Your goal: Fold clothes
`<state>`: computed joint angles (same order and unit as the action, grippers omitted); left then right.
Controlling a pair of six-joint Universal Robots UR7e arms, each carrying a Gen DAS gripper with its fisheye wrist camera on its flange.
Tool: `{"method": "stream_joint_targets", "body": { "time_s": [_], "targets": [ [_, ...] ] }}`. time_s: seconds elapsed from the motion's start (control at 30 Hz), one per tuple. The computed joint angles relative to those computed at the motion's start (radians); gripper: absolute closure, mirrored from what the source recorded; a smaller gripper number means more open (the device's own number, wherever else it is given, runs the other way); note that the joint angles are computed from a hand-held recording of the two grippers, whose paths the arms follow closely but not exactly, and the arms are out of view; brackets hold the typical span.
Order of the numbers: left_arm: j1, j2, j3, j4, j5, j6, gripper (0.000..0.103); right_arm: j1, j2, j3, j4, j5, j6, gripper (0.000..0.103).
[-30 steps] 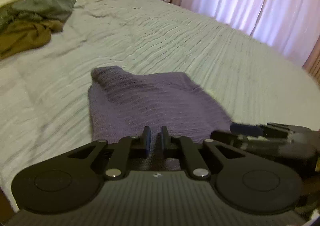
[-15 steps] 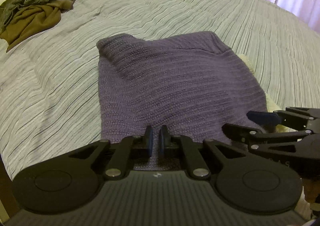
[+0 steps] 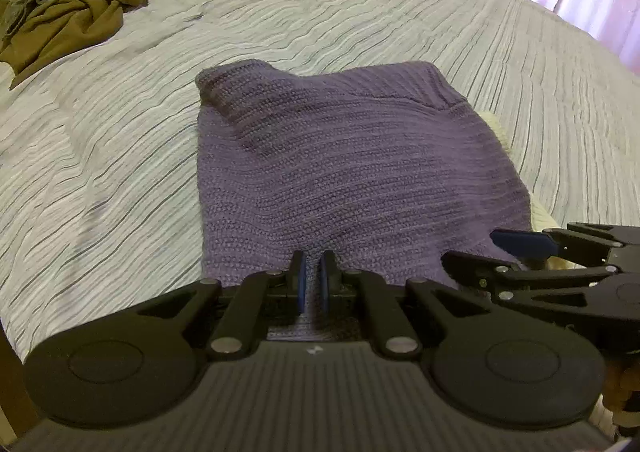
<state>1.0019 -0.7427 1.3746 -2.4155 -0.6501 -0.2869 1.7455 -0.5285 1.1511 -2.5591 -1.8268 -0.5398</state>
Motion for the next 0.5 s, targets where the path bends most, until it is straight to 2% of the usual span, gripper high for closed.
{"method": "stream_joint_targets", "body": {
  "time_s": [0.13, 0.23, 0.37, 0.5],
  "targets": [
    [0.009, 0.004, -0.008, -0.001, -0.015, 0.019, 0.097, 0.020, 0.029, -0.022, -0.012, -0.061, -0.002, 0.049],
    [0.020, -0.001, -0.026, 0.022, -0.057, 0.024, 0.097, 0.024, 0.043, -0.062, 0.037, -0.075, 0.025, 0.049],
    [0.047, -0.040, -0.023, 0.009, -0.169, 0.047, 0.097, 0.028, 0.057, -0.117, 0.117, -0.084, 0.047, 0.049],
    [0.082, -0.091, -0.044, 0.028, -0.320, 0.051, 0.098, 0.030, 0.069, -0.192, 0.236, -0.078, 0.101, 0.048]
  ]
}}
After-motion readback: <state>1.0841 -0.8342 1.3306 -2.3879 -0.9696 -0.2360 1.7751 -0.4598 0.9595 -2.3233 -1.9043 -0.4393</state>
